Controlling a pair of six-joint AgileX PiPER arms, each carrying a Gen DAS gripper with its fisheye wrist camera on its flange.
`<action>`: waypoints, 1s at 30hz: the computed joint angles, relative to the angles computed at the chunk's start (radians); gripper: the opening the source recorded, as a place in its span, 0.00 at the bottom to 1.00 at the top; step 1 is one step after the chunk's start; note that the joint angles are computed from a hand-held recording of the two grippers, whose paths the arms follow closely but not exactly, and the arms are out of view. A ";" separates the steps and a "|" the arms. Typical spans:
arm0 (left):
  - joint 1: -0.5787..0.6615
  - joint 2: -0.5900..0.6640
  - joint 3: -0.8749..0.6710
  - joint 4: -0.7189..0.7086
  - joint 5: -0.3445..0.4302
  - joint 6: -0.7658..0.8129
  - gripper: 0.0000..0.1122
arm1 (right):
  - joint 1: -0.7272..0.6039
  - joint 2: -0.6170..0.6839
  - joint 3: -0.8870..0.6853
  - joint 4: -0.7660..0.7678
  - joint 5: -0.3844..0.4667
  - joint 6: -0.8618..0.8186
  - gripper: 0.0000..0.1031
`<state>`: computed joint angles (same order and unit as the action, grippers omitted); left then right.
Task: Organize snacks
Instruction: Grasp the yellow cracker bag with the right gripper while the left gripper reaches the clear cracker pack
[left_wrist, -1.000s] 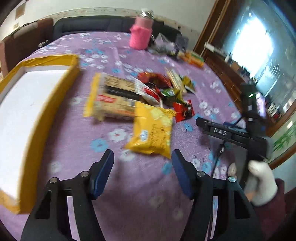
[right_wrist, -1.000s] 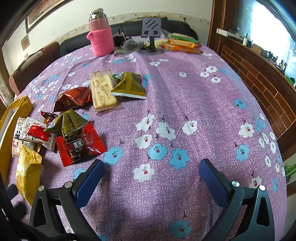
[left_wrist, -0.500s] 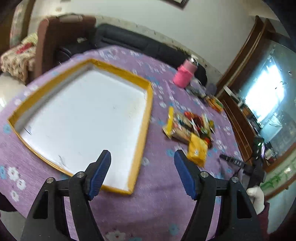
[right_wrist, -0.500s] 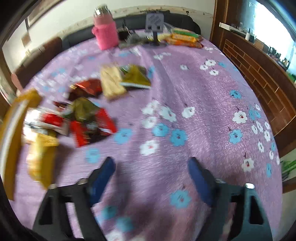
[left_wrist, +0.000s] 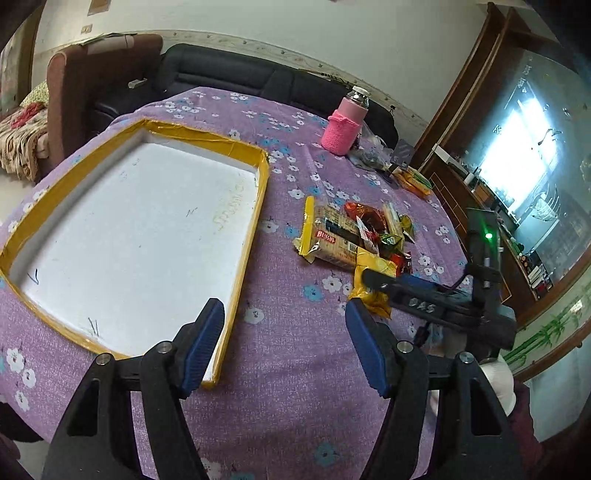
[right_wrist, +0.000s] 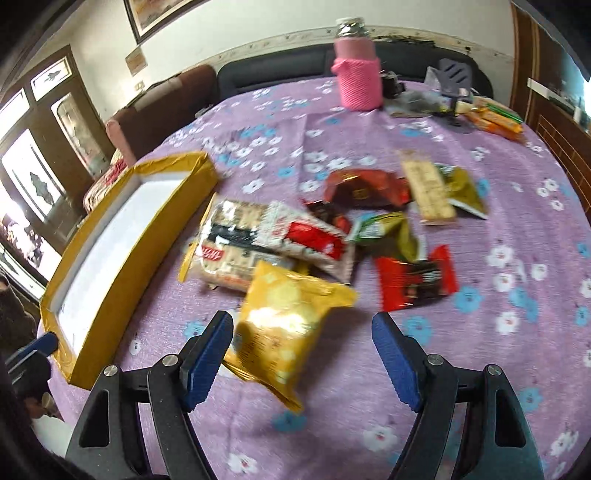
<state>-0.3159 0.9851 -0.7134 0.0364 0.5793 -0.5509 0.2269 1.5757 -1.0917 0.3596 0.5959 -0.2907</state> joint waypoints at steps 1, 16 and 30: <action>-0.009 0.015 -0.015 0.012 0.002 -0.004 0.60 | 0.021 0.014 -0.006 -0.028 -0.005 0.033 0.75; 0.000 0.628 -0.640 -0.219 0.146 0.450 0.60 | -0.252 0.033 0.094 0.524 0.123 -0.547 0.41; 0.029 0.821 -0.807 -0.439 0.411 0.790 0.59 | -0.309 0.076 0.077 0.632 0.201 -0.639 0.41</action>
